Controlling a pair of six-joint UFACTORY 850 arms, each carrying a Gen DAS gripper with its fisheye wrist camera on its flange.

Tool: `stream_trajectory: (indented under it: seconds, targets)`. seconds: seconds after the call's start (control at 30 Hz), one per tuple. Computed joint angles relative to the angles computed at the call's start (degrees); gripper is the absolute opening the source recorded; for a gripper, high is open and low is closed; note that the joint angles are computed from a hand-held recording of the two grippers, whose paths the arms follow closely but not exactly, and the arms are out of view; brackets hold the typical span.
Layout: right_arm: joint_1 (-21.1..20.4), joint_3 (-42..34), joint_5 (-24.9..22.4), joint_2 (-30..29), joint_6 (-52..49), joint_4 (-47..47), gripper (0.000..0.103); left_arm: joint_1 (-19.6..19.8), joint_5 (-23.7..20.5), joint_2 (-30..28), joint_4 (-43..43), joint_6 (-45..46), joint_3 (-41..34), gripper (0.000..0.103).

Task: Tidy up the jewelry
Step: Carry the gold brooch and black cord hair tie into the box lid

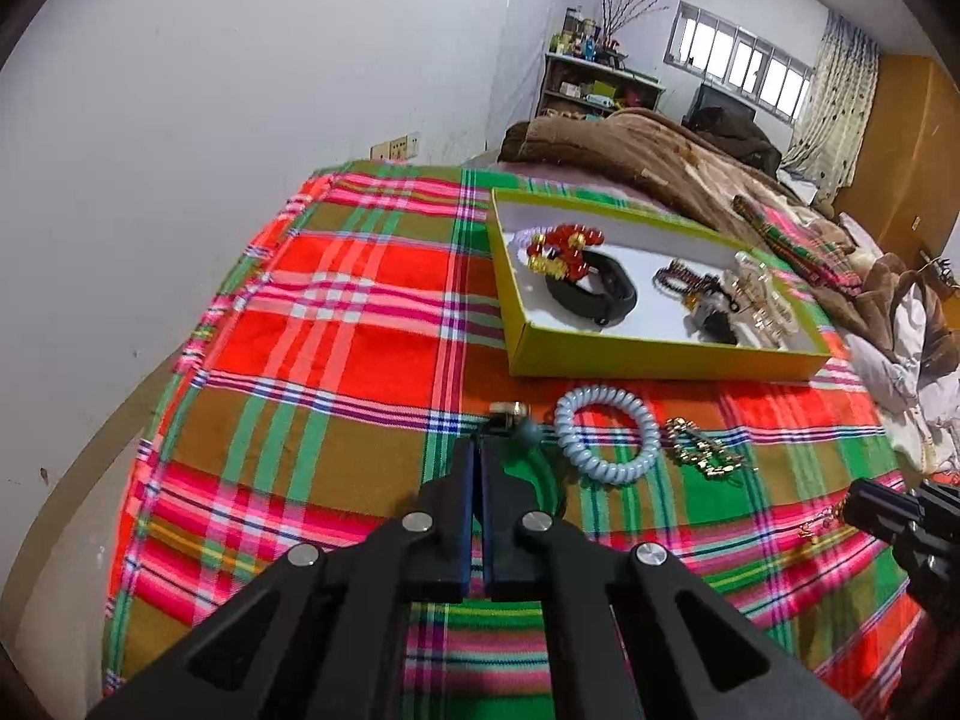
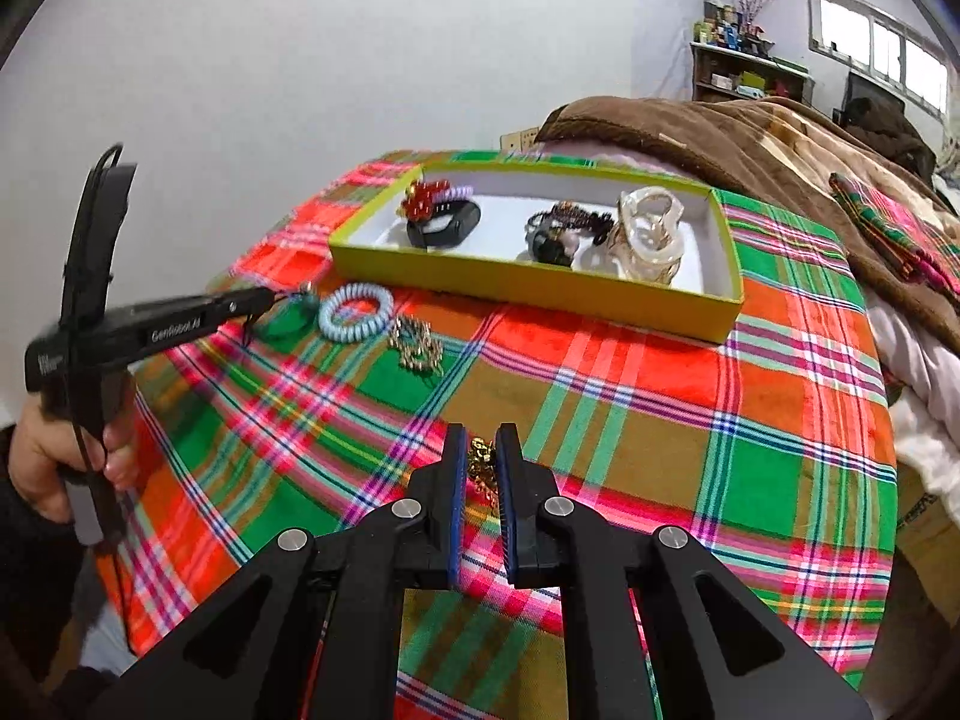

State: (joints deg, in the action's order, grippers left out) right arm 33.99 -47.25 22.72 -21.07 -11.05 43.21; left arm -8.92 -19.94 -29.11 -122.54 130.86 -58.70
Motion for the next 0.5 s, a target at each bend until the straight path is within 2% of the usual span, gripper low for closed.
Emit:
stream_trajectory:
  seconds: [0.3,0.5]
  targets:
    - [-0.67,0.77,0.44,2.57,2.44,-2.99,0.009,0.81,-4.65,3.56,5.33,-4.46,1.50,0.002]
    - [-1.42,0.46,0.67,3.61,1.48,-2.63,0.009,0.65,-6.66,3.98,10.16,-8.54,0.46,0.002]
